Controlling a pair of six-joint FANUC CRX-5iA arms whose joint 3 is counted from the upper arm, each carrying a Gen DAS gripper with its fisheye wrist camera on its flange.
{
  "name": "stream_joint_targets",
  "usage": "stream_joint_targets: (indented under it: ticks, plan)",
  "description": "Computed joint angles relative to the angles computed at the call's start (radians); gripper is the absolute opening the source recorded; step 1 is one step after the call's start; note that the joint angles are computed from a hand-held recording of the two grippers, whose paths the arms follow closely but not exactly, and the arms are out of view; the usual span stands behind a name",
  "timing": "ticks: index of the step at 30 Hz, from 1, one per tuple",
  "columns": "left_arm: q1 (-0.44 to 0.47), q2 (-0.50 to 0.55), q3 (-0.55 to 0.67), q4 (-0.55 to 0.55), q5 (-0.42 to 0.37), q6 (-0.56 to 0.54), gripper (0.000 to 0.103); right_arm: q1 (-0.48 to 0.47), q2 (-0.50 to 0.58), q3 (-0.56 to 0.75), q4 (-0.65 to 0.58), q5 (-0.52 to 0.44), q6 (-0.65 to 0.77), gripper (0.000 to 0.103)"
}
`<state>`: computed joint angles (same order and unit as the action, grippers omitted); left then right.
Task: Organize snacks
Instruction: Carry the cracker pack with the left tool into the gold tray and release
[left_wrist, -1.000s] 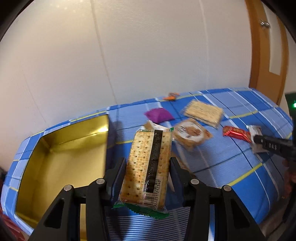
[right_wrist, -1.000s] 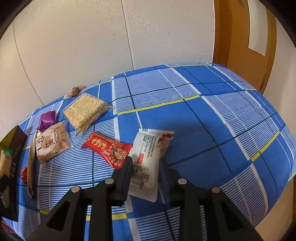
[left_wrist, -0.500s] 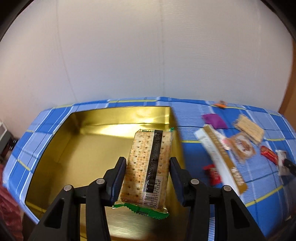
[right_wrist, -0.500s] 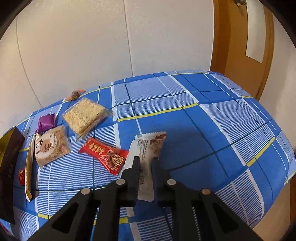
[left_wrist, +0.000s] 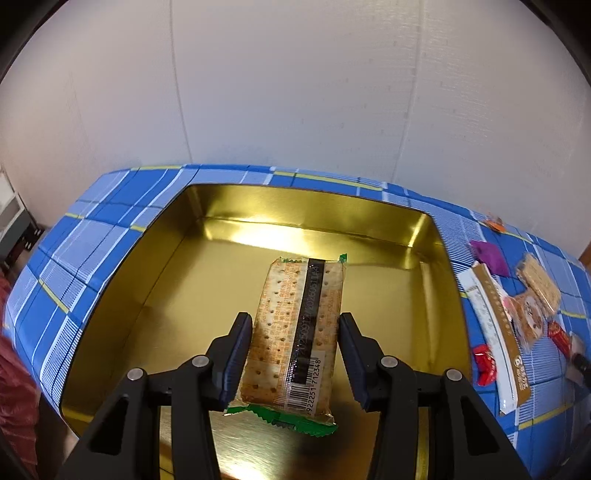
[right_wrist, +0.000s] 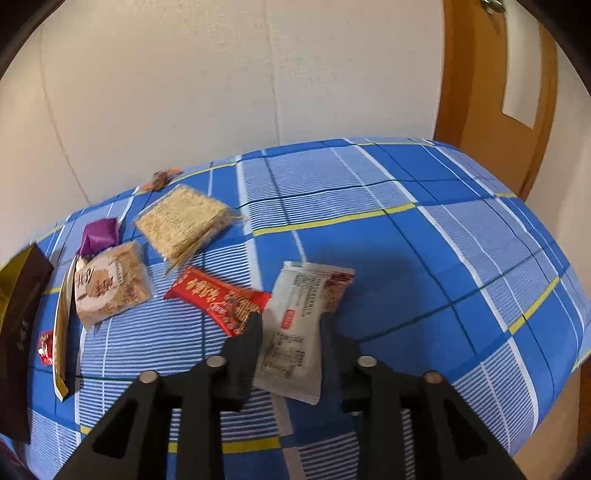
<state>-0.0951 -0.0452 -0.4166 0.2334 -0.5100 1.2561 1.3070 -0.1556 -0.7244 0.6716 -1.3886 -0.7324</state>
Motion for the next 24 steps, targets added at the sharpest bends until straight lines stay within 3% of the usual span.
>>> stream_joint_targets:
  ticks: [3,8,14,18,24]
  plan:
    - [0.019,0.017,0.016,0.005,-0.020,0.003,0.048,-0.017,0.029,0.023,-0.005,0.004,0.070,0.039]
    - [0.037,0.044,0.043,-0.010,-0.041,0.019,0.048,-0.032,0.036,0.030,0.002,0.031,0.152,0.038]
    - [0.050,0.083,0.085,-0.028,-0.082,0.044,0.049,0.015,0.001,0.006,0.031,0.116,0.204,0.040]
    - [0.054,0.108,0.122,-0.049,-0.110,0.082,0.049,0.026,-0.014,-0.005,0.069,0.122,0.223,0.040]
    - [0.043,0.122,0.170,-0.124,-0.121,0.145,0.049,-0.036,-0.012,0.002,0.066,0.191,0.332,0.040]
